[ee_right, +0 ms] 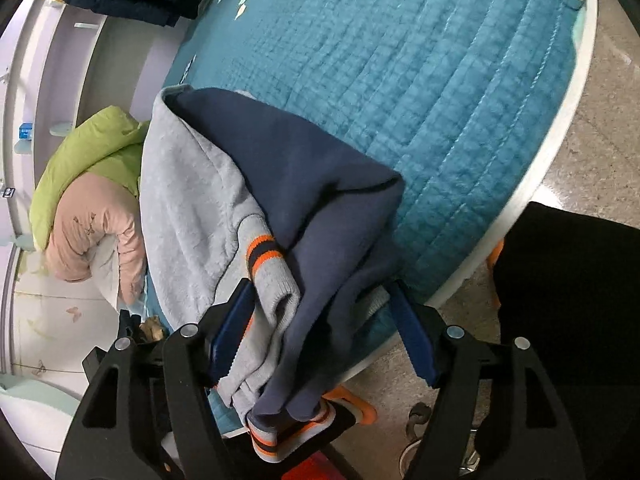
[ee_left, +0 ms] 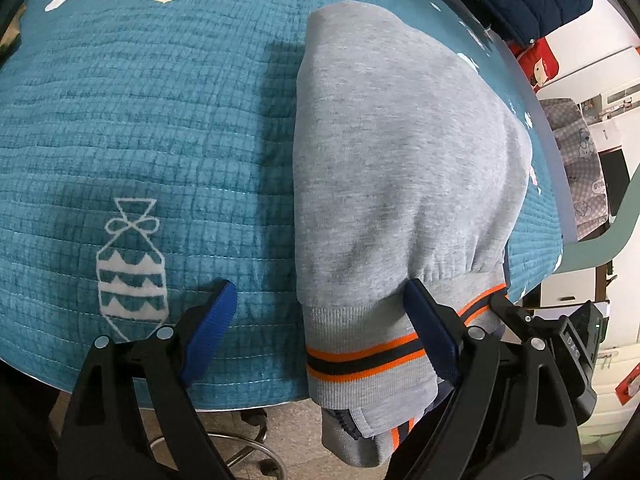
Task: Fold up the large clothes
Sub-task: 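Lower the folded jacket onto the quilt and press it flat with both grippers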
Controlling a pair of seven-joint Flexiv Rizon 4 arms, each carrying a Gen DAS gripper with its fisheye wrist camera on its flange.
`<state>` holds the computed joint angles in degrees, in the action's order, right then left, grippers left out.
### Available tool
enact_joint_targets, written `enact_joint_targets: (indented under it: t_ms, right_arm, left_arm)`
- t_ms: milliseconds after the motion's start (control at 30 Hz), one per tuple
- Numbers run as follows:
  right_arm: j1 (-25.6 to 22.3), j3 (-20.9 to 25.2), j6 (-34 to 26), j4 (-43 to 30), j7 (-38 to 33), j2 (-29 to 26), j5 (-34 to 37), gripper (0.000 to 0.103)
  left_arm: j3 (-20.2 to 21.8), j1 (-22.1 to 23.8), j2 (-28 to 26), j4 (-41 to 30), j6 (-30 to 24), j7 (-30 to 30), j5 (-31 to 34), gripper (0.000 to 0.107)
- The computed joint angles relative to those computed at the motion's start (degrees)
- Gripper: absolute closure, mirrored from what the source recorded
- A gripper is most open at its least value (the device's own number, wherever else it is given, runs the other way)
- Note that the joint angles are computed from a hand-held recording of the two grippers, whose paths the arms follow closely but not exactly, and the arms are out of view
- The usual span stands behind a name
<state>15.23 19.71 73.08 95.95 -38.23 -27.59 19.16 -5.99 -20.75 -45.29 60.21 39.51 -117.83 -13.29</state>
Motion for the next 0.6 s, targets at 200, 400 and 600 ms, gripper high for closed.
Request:
enact_joint_targets:
  t_ms: [200, 400, 600]
  right_arm:
    - [0.6, 0.2, 1.1, -0.9, -0.3, -0.7, 0.2, 0.035]
    - [0.9, 1.0, 2.6, -3.0, 0.1, -2.1, -0.1, 0.035]
    - [-0.6, 3.4, 3.4, -5.4, -2.6, -3.7, 1.2, 0.035]
  left_arm:
    - [-1.4, 0.7, -0.1, 0.8, 1.0, 0.4, -1.9, 0.021]
    - [-1.5, -0.4, -2.0, -2.3, -0.6, 1.2, -2.3, 0.021]
    - [-1.9, -0.7, -3.9, -5.5, -2.7, 1.2, -3.0, 0.018]
